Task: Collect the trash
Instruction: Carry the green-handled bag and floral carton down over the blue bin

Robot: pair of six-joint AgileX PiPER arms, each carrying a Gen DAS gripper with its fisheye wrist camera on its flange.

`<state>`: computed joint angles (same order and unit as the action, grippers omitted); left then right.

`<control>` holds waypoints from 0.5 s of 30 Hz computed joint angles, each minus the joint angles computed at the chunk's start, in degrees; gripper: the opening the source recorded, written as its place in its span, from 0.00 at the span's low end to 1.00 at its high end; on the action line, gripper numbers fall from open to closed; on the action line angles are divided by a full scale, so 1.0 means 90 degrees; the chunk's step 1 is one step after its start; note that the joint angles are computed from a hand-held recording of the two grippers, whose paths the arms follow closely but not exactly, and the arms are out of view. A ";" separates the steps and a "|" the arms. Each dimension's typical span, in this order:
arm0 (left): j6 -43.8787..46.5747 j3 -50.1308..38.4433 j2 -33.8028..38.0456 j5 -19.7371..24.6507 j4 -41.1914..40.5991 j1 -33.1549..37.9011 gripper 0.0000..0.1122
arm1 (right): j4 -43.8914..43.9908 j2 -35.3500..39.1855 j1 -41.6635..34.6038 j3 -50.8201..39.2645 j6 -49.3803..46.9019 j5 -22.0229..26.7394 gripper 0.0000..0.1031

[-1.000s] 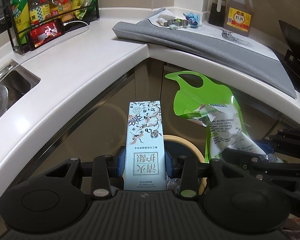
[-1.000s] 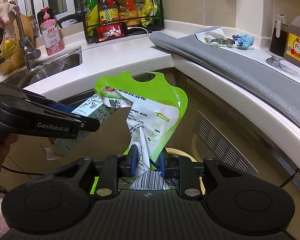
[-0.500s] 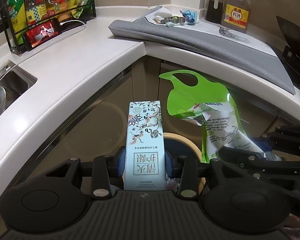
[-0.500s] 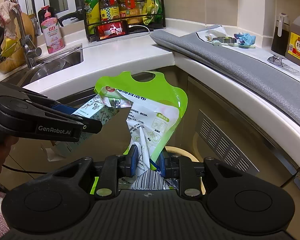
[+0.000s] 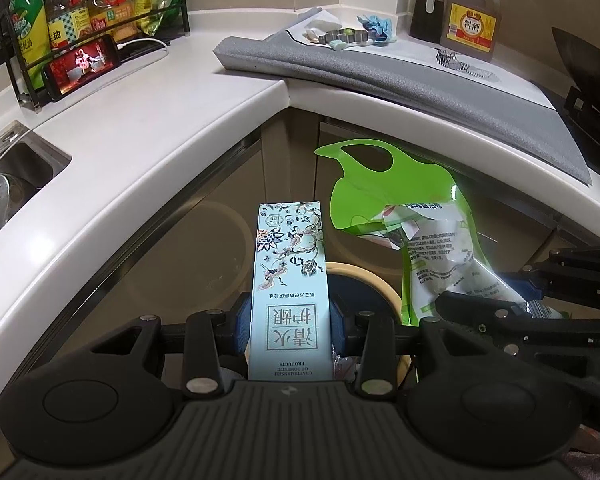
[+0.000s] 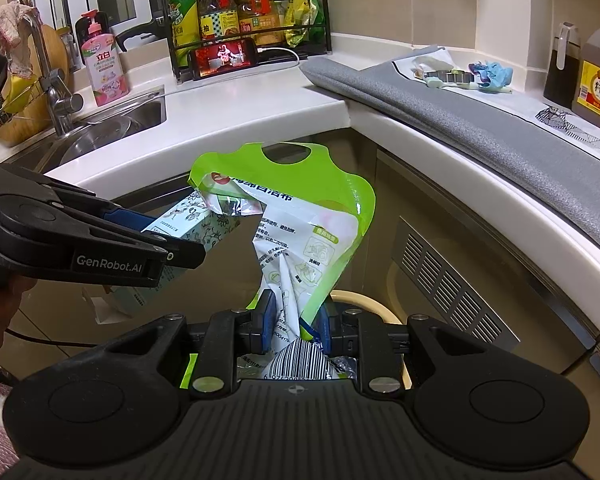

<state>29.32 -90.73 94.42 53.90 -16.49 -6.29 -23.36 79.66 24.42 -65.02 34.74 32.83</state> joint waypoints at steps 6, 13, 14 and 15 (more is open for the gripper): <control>-0.0032 -0.0011 0.0024 0.0013 0.0035 -0.0018 0.38 | 0.0075 0.0007 -0.0032 0.0027 -0.0059 -0.0025 0.24; -0.0086 -0.0015 0.0051 0.0025 0.0075 -0.0051 0.38 | 0.0263 0.0032 -0.0109 -0.0002 -0.0231 -0.0005 0.24; -0.0084 -0.0019 0.0061 0.0032 0.0079 -0.0052 0.38 | 0.0314 0.0039 -0.0134 -0.0002 -0.0282 -0.0014 0.24; -0.0085 -0.0021 0.0069 0.0037 0.0085 -0.0057 0.38 | 0.0335 0.0045 -0.0140 0.0003 -0.0288 -0.0014 0.24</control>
<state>28.56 -90.92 95.04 54.23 -15.72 -6.81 -20.35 80.06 23.16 -64.99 32.15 32.70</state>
